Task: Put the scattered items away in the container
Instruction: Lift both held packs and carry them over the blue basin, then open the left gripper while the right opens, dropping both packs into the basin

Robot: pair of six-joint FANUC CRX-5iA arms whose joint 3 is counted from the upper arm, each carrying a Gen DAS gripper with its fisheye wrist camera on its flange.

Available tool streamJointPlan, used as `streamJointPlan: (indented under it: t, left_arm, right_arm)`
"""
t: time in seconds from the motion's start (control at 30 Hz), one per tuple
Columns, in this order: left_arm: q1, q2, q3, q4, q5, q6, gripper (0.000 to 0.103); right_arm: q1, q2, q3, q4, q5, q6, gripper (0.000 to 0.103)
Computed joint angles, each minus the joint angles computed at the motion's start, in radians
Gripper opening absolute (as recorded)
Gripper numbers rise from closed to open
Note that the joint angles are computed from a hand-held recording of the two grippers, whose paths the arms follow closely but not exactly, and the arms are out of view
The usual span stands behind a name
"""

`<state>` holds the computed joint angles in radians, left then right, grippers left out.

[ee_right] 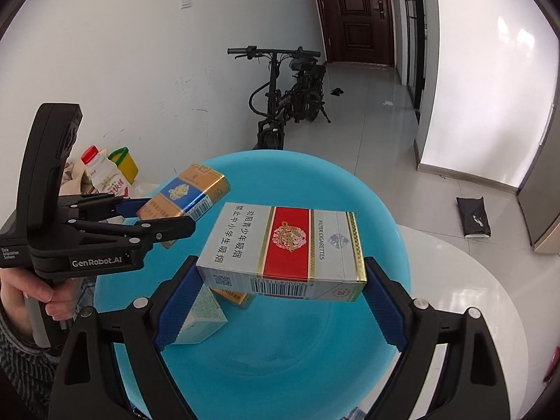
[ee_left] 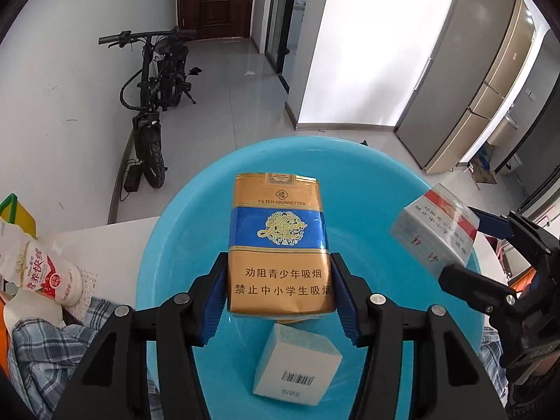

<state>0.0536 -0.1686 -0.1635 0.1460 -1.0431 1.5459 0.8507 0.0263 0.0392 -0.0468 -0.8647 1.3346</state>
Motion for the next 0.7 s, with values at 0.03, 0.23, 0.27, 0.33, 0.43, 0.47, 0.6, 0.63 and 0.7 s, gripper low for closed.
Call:
streamJointPlan:
  t: [0.03, 0.23, 0.27, 0.33, 0.43, 0.47, 0.6, 0.63, 0.7]
  left_arm:
    - [-0.001, 0.022, 0.011, 0.0, -0.006, 0.005, 0.057]
    - [-0.021, 0.128, 0.085, -0.052, -0.054, 0.036, 0.057]
    - [-0.022, 0.141, 0.093, -0.052, -0.061, 0.036, 0.057]
    - [-0.015, 0.159, 0.09, -0.022, -0.064, 0.023, 0.057]
    - [-0.007, 0.173, 0.084, 0.017, -0.059, 0.01, 0.057]
    - [-0.007, 0.176, 0.084, 0.024, -0.058, 0.007, 0.057]
    - [-0.001, 0.186, 0.086, 0.042, -0.065, 0.0, 0.057]
    - [0.002, 0.187, 0.085, 0.05, -0.065, -0.007, 0.057]
    - [-0.002, 0.183, 0.085, 0.047, -0.065, -0.012, 0.059]
  right_arm:
    - [-0.005, 0.016, 0.02, -0.019, -0.018, 0.016, 0.088]
    - [0.009, 0.079, 0.079, 0.003, -0.111, 0.085, 0.088]
    - [0.013, 0.088, 0.085, 0.016, -0.126, 0.09, 0.088]
    - [0.019, 0.1, 0.09, 0.033, -0.147, 0.1, 0.088]
    - [0.026, 0.117, 0.101, 0.046, -0.171, 0.11, 0.088]
    - [0.029, 0.122, 0.103, 0.054, -0.175, 0.109, 0.088]
    - [0.03, 0.133, 0.111, 0.07, -0.19, 0.091, 0.088]
    - [0.029, 0.136, 0.116, 0.066, -0.193, 0.089, 0.088]
    - [0.026, 0.133, 0.119, 0.06, -0.195, 0.087, 0.088]
